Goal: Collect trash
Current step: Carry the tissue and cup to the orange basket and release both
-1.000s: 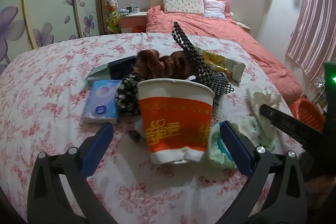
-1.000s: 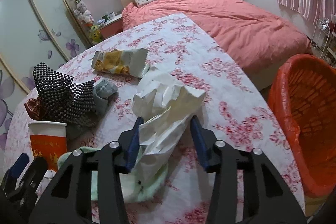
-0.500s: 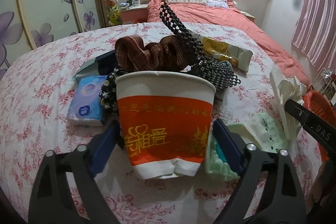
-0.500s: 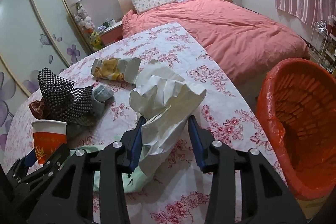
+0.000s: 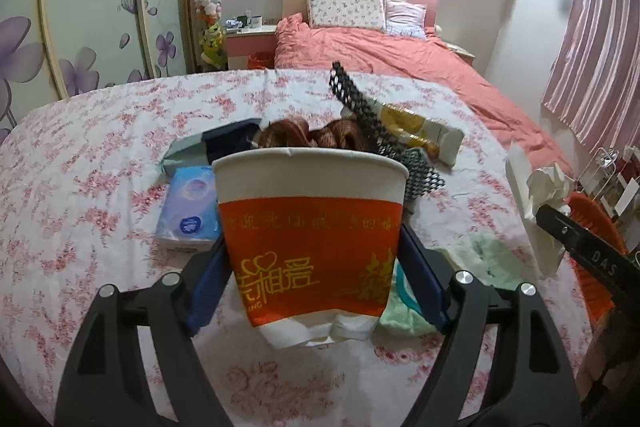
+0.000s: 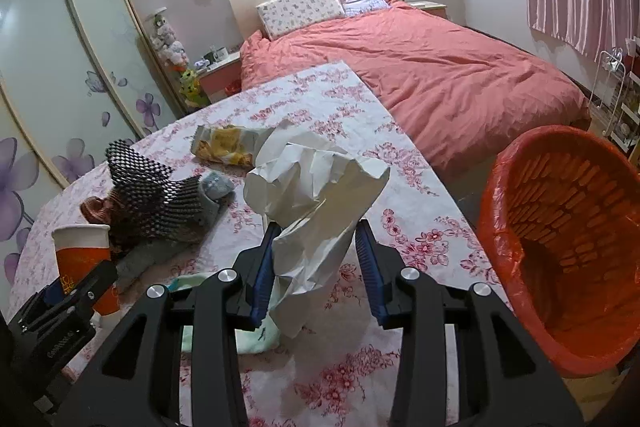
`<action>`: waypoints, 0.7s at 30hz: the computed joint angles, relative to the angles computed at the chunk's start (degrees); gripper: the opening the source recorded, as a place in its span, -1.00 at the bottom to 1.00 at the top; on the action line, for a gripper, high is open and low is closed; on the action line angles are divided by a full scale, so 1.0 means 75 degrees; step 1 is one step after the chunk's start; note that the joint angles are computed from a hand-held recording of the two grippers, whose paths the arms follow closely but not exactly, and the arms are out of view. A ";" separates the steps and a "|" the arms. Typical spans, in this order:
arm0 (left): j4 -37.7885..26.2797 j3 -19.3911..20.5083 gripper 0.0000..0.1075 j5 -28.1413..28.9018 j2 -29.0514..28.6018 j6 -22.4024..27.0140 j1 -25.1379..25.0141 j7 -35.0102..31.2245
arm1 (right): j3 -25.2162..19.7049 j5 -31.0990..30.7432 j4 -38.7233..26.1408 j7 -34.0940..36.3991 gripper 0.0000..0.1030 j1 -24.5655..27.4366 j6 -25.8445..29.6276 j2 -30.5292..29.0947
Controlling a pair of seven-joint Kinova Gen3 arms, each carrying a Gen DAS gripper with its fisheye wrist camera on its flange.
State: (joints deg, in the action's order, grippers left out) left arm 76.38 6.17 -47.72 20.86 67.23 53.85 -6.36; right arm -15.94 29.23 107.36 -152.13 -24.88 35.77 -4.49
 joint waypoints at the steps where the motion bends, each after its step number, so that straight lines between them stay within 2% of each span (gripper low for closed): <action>1: 0.0014 0.0006 0.44 -0.0038 -0.0057 0.0011 0.0045 0.0023 | -0.0011 0.0024 0.0001 -0.0018 -0.24 -0.0004 0.0010 -0.0054; 12: -0.0288 0.0279 0.44 -0.0566 -0.0345 0.0140 0.0437 0.0151 | -0.0504 0.0512 0.0262 -0.0406 -0.24 0.0458 -0.0054 -0.0844; 21: -0.1346 0.0239 0.44 -0.0659 0.0134 -0.0073 0.0910 -0.0459 | -0.1065 0.0647 0.0712 -0.0660 -0.24 0.1525 -0.0046 -0.1687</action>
State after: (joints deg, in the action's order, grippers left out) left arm 66.28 7.96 -52.67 21.87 66.69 60.67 -9.80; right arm -23.93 34.09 112.70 -157.07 -13.44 35.42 -17.14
